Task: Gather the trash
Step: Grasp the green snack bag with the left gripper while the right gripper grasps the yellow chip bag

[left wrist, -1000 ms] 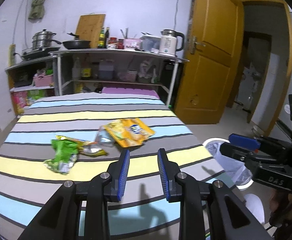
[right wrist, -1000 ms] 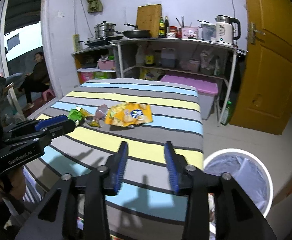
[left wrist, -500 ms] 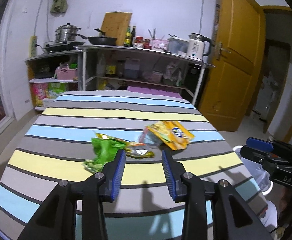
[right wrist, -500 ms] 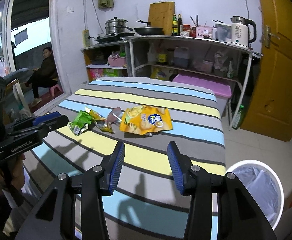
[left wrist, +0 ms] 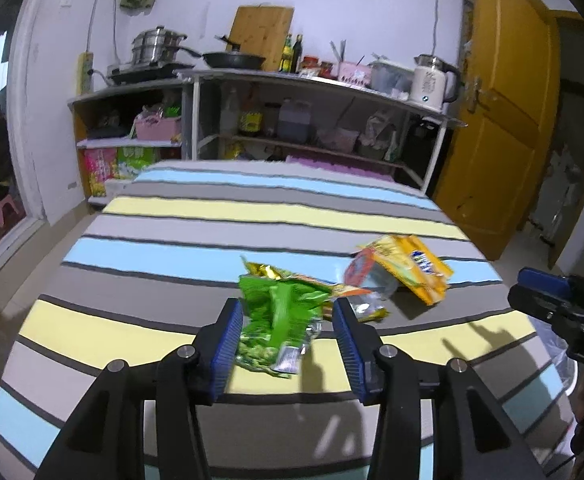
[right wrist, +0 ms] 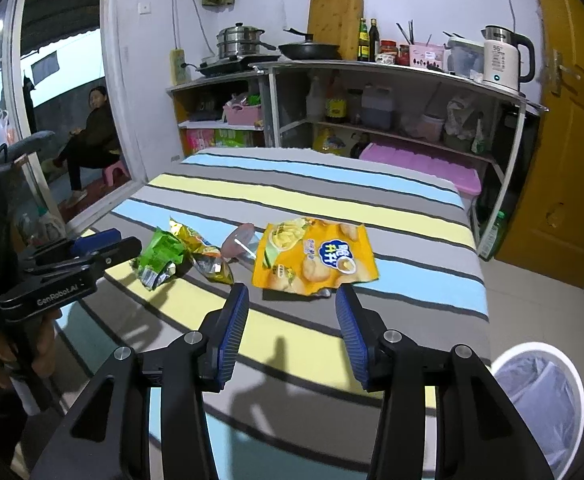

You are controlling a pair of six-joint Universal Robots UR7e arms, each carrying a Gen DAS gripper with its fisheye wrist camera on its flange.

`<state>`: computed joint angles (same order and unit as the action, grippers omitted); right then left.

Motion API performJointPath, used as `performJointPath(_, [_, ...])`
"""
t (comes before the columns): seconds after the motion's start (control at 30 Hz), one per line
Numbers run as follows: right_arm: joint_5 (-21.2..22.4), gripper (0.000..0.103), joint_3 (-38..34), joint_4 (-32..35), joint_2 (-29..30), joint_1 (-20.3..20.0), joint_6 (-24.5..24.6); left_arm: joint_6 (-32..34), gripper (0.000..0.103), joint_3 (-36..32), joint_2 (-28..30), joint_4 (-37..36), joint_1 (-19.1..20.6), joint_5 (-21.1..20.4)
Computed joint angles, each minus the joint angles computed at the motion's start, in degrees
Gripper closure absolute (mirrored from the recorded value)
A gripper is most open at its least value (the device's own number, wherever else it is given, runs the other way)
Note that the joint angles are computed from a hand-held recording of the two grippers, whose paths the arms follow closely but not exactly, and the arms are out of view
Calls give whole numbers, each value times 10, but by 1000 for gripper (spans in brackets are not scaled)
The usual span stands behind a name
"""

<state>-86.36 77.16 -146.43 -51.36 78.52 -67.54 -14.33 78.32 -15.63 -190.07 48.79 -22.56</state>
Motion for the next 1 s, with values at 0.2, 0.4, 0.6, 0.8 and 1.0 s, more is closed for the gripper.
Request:
performJointPath(0.2, [-24, 56, -20, -3, 31, 13, -9, -54, 57, 3, -17, 64, 24, -48])
performJointPath(0.4, [-49, 56, -41, -11, 63, 24, -20, -79, 57, -3, -22, 96, 36, -67])
performJointPath(0.6, [-79, 56, -65, -28, 97, 37, -39, -119, 57, -7, -28, 146, 42, -75])
performJointPath(0.8, [-107, 56, -82, -29, 121, 44, -54, -124, 57, -11, -26, 150, 47, -80])
performJointPath(1.0, [-151, 56, -130, 0, 147, 44, 2, -130, 56, -7, -29, 152, 50, -89])
